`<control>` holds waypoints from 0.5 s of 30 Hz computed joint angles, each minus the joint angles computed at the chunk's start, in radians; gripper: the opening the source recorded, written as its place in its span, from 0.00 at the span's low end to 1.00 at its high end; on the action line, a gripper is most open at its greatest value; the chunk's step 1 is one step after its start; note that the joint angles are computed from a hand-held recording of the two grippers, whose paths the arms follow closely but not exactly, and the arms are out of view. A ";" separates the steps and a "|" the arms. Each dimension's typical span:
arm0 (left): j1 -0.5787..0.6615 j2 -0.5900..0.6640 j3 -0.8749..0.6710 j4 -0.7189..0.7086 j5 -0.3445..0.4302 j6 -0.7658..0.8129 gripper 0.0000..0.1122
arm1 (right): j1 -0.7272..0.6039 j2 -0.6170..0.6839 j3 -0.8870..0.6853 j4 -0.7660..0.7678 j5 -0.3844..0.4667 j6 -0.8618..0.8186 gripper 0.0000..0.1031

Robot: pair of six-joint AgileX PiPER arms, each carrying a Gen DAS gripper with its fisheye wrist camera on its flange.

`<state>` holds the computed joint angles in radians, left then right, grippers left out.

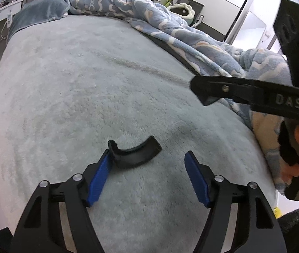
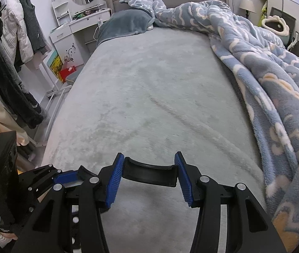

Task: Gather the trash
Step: 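Grasp one black plastic clip with the right tool while the left tool grasps the other clip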

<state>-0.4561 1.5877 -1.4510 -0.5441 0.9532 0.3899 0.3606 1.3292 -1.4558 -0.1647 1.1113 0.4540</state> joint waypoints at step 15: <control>-0.020 0.032 -0.023 0.079 -0.044 -0.059 0.42 | -0.046 -0.019 0.026 0.031 -0.009 -0.042 0.49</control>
